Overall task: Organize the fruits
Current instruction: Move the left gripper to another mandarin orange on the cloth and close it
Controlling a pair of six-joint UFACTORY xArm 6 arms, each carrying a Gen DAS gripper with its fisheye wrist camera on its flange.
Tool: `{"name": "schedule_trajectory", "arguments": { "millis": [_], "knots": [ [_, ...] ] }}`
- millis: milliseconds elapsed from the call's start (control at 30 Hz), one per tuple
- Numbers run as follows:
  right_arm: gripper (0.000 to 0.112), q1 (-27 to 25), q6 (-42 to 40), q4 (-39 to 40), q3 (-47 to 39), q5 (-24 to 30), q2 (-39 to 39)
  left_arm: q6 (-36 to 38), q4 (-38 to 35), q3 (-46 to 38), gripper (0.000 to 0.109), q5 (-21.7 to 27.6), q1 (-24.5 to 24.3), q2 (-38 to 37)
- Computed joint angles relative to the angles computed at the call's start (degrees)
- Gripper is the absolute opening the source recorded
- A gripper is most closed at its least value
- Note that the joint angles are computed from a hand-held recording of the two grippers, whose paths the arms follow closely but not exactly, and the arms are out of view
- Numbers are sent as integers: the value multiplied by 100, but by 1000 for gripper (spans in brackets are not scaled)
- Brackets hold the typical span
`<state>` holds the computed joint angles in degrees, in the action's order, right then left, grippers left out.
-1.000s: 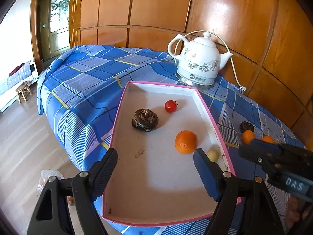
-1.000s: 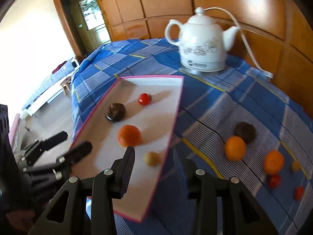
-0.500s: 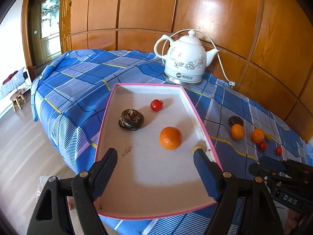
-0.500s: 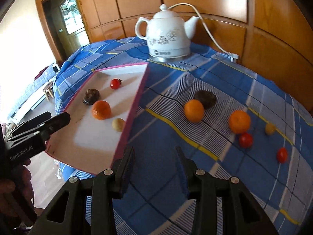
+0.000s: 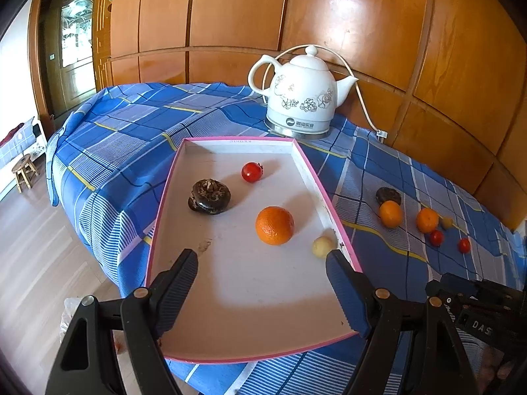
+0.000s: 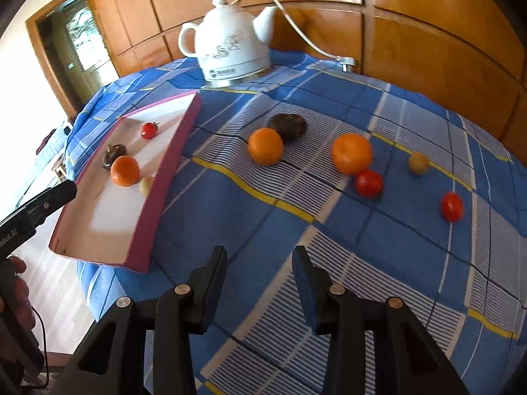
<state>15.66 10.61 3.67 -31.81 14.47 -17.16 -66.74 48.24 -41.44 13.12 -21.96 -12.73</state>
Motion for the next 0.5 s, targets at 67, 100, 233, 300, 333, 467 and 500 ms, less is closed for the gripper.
{"name": "schedule_trajectory", "arguments": {
  "millis": [67,100,233,300,333,467,500],
  "knots": [
    [41,-44,92,-69,31,-6,-23,10,0,-3,80,5,-8,5],
    [41,-63,137,-92,47,-10,-36,16,-4,-6,80,3,-11,10],
    [41,-100,224,-140,91,-11,-69,156,-148,-9,80,-5,-24,35],
    [41,-125,361,-292,127,-13,-99,333,-321,1,80,-35,-31,51],
    [41,-136,407,-333,159,-20,-126,434,-428,-8,79,-50,-36,75],
    [41,-192,410,-266,233,-31,-164,924,-989,-6,71,-135,-74,127],
    [41,-204,378,-212,258,-31,-181,1021,-1097,-26,70,-122,-90,137]
  ]
}}
